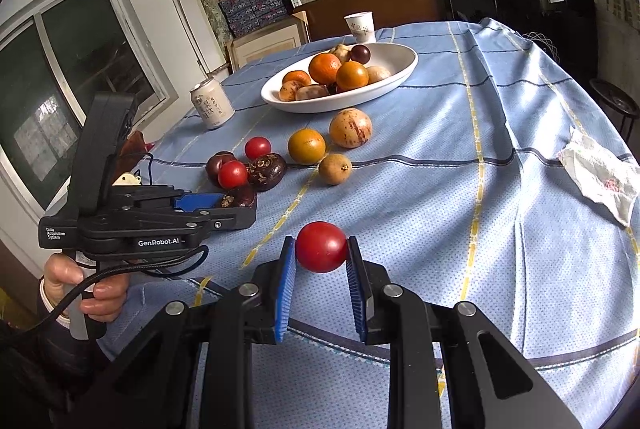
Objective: Organize fruits
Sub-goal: 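Grasp the dark purple fruit with the left gripper while the right holds the tomato, then carry the tomato and dark purple fruit over the white plate and open both grippers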
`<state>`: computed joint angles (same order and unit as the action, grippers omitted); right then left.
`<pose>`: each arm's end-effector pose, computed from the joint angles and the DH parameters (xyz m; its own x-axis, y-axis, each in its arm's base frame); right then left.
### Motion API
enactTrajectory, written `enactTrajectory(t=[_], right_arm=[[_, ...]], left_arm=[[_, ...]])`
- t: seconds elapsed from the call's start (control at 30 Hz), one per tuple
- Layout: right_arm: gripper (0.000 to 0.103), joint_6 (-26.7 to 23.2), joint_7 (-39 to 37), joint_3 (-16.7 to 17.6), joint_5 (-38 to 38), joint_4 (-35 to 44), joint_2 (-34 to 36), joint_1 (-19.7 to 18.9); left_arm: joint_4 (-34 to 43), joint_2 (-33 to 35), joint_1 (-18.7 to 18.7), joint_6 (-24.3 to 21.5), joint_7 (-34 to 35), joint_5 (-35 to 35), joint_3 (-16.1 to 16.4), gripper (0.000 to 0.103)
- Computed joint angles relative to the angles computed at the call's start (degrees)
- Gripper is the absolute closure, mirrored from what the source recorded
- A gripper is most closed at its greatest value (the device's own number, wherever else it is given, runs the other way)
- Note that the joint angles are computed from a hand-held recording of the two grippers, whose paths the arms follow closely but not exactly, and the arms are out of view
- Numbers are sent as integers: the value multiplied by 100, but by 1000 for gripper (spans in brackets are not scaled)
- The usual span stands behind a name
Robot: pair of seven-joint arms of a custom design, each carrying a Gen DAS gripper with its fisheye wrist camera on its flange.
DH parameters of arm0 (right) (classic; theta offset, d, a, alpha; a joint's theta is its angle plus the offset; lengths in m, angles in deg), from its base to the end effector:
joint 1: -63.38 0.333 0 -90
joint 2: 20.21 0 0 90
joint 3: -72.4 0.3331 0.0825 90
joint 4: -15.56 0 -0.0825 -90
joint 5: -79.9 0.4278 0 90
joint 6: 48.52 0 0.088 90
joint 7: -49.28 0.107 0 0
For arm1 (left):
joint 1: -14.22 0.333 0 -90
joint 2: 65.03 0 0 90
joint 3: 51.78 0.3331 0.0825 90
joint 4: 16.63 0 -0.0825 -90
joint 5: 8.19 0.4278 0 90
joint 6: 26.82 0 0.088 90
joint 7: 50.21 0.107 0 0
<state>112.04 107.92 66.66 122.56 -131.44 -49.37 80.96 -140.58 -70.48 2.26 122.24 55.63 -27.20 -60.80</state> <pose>0.4561 0.0602 0.5045 0.2554 -0.9123 -0.3200 -0.7203 0.0413 -0.6925 0.5578 -0.2089 0.4918 -0.4271 -0.8943 0.1332 -0.7949 0.3011 -0.5268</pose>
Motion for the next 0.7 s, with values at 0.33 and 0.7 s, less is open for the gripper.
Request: enactTrajectory(t=[0.33,0.7], right_arm=[[78,-526,-367,-80,5,647,370,101],[78,-290,-1158,34,1271,2570,2049,-90]], left_arm=[[-105,-494,-5,-477,1800,-1991,493,60],[1466,518,469,-286,1597,-1691,390,60]])
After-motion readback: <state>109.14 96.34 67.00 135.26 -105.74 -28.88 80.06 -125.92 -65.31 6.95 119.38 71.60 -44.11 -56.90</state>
